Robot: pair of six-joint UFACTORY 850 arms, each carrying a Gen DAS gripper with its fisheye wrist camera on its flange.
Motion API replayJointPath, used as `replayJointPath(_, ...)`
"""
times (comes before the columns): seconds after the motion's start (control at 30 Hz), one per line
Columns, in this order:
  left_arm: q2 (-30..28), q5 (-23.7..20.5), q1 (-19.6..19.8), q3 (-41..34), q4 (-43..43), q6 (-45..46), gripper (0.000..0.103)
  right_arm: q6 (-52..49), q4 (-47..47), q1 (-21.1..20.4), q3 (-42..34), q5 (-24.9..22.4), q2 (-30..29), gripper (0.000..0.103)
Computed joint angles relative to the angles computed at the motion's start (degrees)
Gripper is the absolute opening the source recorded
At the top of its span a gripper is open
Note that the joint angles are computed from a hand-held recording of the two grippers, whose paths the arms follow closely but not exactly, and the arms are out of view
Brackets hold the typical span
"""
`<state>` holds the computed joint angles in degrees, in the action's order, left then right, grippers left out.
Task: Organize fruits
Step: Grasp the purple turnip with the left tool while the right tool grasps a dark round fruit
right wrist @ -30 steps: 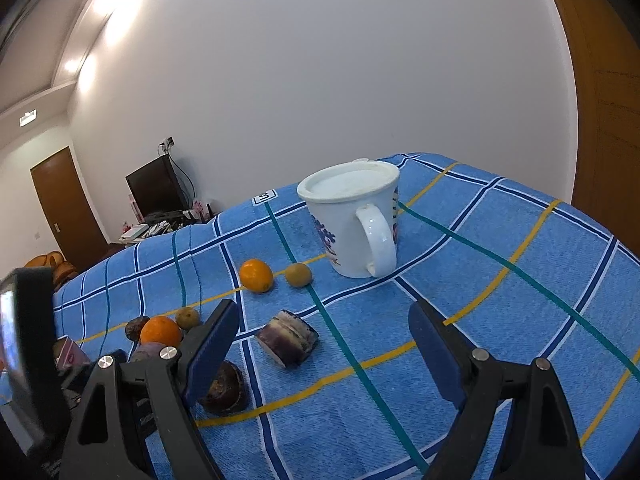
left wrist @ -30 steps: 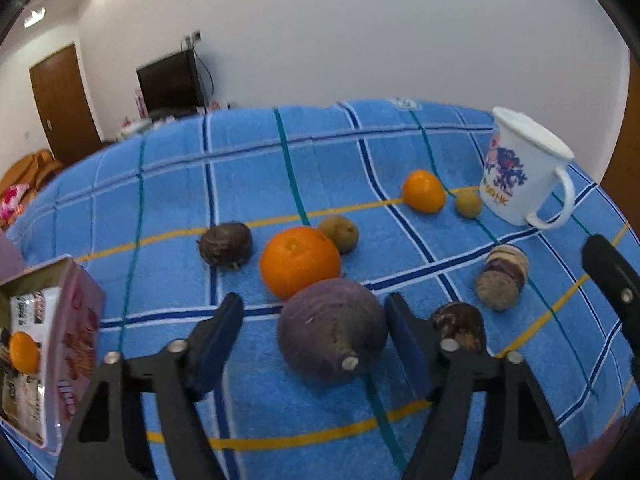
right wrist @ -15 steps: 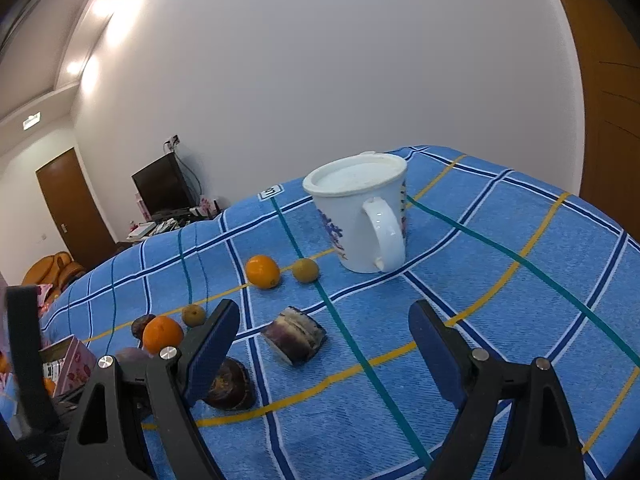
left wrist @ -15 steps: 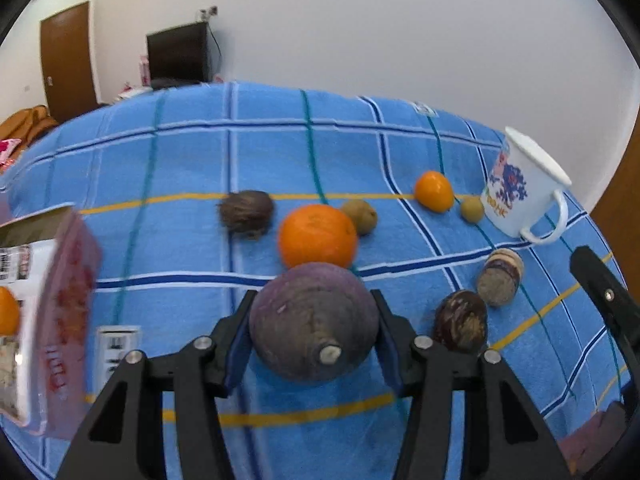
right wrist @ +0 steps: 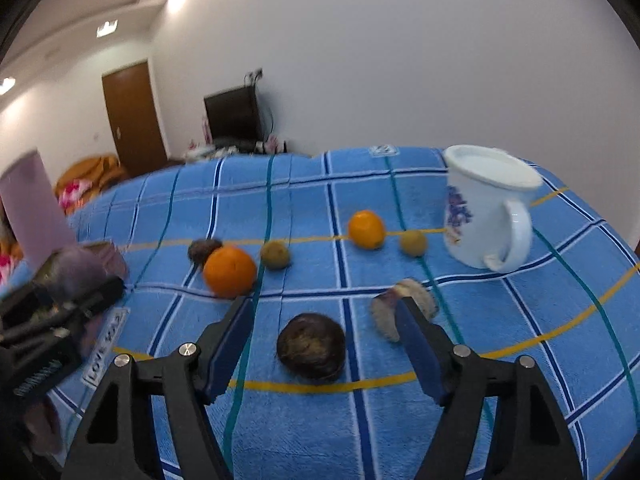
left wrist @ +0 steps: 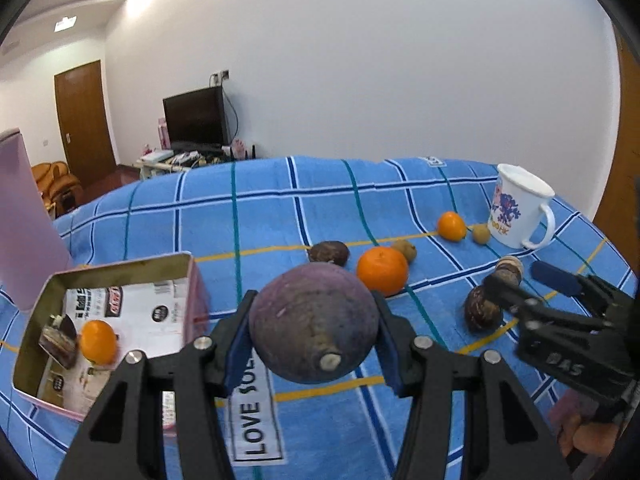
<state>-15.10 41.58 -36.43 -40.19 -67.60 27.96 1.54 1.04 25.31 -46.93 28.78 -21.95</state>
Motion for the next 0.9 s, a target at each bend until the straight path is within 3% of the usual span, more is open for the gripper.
replayJointPath(0.17, 1.0, 1.8, 0.1, 1.4, 0.1, 0.7, 0.055, 6.8, -6.9, -0.9, -4.9, -9.1, -3.4, 0.073)
replayJointPath(0.23, 1.2, 2.0, 0.4, 1.8, 0.2, 0.3, 0.055, 9.8, -9.8, -1.1, -6.3, -11.5, -4.4, 0.058)
replayJointPath(0.33, 1.0, 2.4, 0.6, 2.1, 0.6, -0.6, 0.055, 15.0, -15.3, -1.1, -8.9, -15.8, -6.3, 0.054)
replayJointPath(0.43, 0.9, 2.5, 0.8, 2.5, 1.5, -1.3, 0.055, 9.2, -10.2, -0.4, -9.4, -16.6, -6.6, 0.046)
replayJointPath(0.53, 1.6, 2.0, 1.1, 3.1, 2.6, -2.0, 0.055, -0.3, -1.4, 0.3, -9.6, -16.9, -6.8, 0.046)
replayJointPath(0.67, 2.7, 3.4, 0.9, 4.1, 2.5, -1.4, 0.055, -4.8, 3.8, 0.6, -7.3, -13.3, -5.0, 0.046)
replayJointPath(0.9, 4.9, 7.7, 1.3, 6.1, 1.1, 1.3, 0.055, -4.0, 5.9, 2.2, -0.4, 0.4, -0.3, 0.046)
